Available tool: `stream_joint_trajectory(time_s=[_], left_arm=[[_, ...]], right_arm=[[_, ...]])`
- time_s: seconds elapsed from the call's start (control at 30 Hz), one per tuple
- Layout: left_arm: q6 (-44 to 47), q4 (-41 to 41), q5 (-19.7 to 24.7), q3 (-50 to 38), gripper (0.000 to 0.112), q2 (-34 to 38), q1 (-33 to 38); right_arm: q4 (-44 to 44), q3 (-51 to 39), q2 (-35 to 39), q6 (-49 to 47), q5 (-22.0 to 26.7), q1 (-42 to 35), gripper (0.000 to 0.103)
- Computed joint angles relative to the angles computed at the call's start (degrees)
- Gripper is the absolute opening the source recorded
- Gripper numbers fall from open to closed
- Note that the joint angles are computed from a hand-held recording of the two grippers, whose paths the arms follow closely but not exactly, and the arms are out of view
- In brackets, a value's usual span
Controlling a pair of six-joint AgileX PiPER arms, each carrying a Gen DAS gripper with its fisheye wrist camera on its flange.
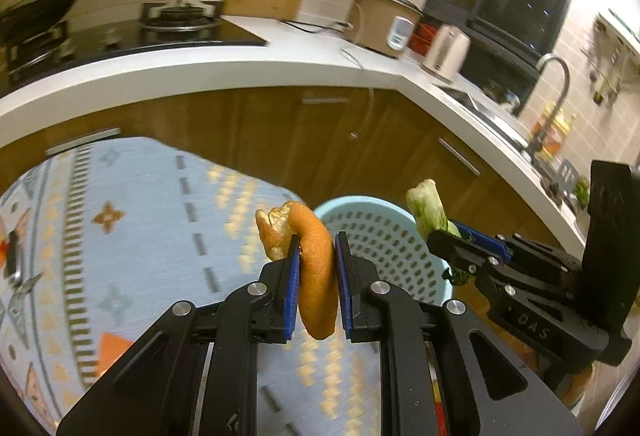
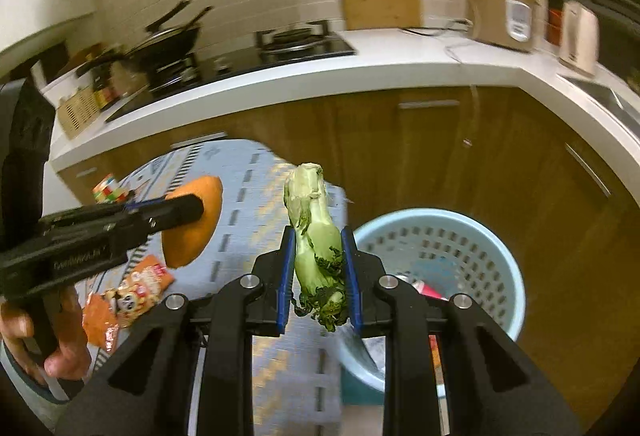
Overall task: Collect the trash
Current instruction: 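Carry the bok choy and bread roll over the blue basket and release both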
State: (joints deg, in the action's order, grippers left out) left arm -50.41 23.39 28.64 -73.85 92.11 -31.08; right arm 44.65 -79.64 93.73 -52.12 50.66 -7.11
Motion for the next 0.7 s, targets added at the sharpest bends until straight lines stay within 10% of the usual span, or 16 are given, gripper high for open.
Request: stream_joint_trajectory(time_s=[0.63,0.7], left_arm=[[12.7,-12.4,2.6,-21.4,0.017,22.9,-2.3],[12.5,-12.2,3.0,-22.5,0.032,23.7,-2.4]], right_arm=[[-10.2,-8.3,13.4,15.4,-3.2,-7.1,0.021],[-10.7,-9.2,14.3,16.3,-3.0,-7.3,0.021]])
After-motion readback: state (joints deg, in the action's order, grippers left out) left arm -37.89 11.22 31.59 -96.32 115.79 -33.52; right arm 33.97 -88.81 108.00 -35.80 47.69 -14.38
